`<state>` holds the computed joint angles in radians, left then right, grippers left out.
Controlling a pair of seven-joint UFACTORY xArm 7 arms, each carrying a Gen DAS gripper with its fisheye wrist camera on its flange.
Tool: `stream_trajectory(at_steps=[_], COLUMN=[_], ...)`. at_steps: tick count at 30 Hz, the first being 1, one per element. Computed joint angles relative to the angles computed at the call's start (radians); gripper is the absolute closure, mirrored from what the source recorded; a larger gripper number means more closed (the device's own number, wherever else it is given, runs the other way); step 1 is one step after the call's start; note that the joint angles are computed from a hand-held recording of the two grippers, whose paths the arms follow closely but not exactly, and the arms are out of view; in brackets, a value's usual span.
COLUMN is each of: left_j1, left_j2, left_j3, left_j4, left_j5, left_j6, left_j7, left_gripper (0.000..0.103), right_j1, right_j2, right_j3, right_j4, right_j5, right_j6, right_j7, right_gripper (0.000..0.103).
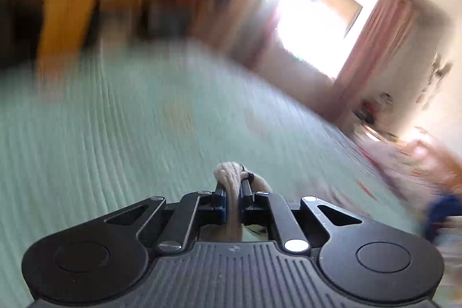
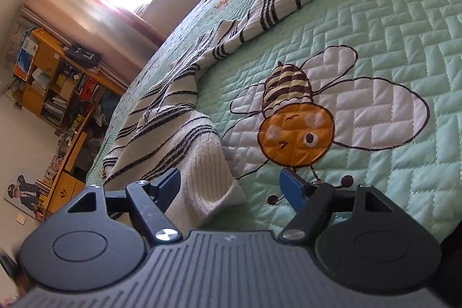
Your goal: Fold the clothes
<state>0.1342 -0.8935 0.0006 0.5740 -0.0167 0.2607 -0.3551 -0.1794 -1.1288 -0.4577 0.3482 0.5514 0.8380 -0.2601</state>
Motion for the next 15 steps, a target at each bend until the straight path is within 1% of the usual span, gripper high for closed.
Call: stream_trajectory(at_steps=[1,2,3,4,5,6,7,8,10,11,12,13,14,15], left_j1=[0.085,0.146,0.184,0.196,0.170,0.128,0.091,0.046,-0.094,-0.173,-0.255,-0.339,-0.426,-0.498], left_j2=[0.069,0.119,0.142,0.132,0.092,0.035,-0.035,-0.118,-0.314,-0.410,-0.491,-0.543,-0.563,-0.543], left_j3=[-0.030,-0.046,-0.054,-0.052,-0.030,-0.003,0.012,0.021,0.041,0.031,0.003,-0.036,-0.087,-0.128], left_j4=[0.082,0.148,0.185,0.180,0.132,0.066,-0.007,-0.084,-0.252,-0.326,-0.384,-0.423,-0.445,-0.442], left_j5=[0.036,0.050,0.049,0.042,0.027,0.010,-0.006,-0.027,-0.100,-0.144,-0.185,-0.218,-0.238,-0.241], left_j6=[0.001,0.033,0.077,0.112,0.123,0.130,0.168,0.224,0.317,0.350,0.378,0.389,0.376,0.351], left_j7=[-0.015,-0.047,-0.093,-0.137,-0.152,-0.146,-0.143,-0.141,-0.125,-0.127,-0.138,-0.149,-0.155,-0.148], left_gripper=[0.087,0.080,0.077,0.074,0.068,0.056,0.053,0.052,0.053,0.053,0.053,0.052,0.049,0.045], right_j1=[-0.001,-0.002,-0.004,-0.006,-0.007,-0.006,-0.004,-0.001,0.006,0.010,0.012,0.012,0.012,0.011], right_j2=[0.000,-0.001,-0.004,-0.008,-0.010,-0.008,-0.006,-0.005,-0.005,-0.007,-0.009,-0.010,-0.012,-0.014], right_j3=[0.001,0.001,0.001,0.001,0.002,0.002,0.002,0.002,0.002,0.000,-0.003,-0.006,-0.009,-0.012], right_j4=[0.000,0.001,-0.001,-0.003,-0.005,-0.006,-0.007,-0.008,-0.008,-0.007,-0.005,-0.004,-0.002,0.001], right_j5=[0.000,0.003,0.007,0.011,0.013,0.015,0.015,0.015,0.014,0.013,0.015,0.016,0.018,0.021], right_j6=[0.000,-0.001,-0.004,-0.008,-0.013,-0.017,-0.020,-0.021,-0.022,-0.019,-0.014,-0.008,-0.002,0.007], right_j7=[0.001,0.004,0.008,0.012,0.015,0.018,0.019,0.018,0.013,0.009,0.009,0.011,0.014,0.018], right_gripper=[0.026,0.026,0.026,0.026,0.026,0.026,0.026,0.026,0.026,0.026,0.026,0.026,0.026,0.026])
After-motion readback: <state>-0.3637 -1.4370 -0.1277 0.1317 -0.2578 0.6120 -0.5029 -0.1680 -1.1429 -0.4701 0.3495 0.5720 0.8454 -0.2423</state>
